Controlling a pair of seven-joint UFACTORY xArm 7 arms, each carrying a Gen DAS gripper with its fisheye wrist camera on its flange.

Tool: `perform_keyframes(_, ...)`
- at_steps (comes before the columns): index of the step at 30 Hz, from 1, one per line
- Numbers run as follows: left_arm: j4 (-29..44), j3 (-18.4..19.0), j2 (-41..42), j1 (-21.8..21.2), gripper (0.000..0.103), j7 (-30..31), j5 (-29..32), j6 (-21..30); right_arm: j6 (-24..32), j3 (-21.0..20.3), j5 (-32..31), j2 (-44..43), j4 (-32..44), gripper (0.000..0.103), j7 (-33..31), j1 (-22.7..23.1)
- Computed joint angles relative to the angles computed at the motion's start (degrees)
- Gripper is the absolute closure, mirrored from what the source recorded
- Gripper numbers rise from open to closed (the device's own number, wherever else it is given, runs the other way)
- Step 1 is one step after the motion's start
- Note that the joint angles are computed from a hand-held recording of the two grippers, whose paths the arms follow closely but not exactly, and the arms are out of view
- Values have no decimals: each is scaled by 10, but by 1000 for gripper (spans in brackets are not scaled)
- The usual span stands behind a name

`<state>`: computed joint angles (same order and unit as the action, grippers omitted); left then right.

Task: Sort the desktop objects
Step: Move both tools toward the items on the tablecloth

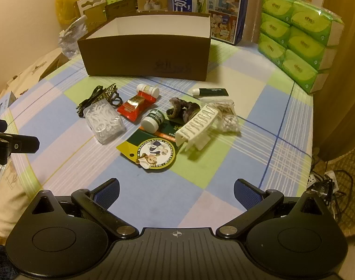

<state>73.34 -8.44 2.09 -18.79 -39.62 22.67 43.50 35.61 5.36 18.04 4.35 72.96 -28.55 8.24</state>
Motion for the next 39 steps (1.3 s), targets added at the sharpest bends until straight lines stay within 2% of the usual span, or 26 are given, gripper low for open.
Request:
perform_keyframes(18, 26, 4, 22, -5, 1, 6, -1, 12, 8, 3, 6, 19, 20, 2, -13, -5)
perform_keyframes(39, 55, 13, 44, -10, 1, 26, -10, 20, 15, 5, -9, 40, 44, 2, 0, -6)
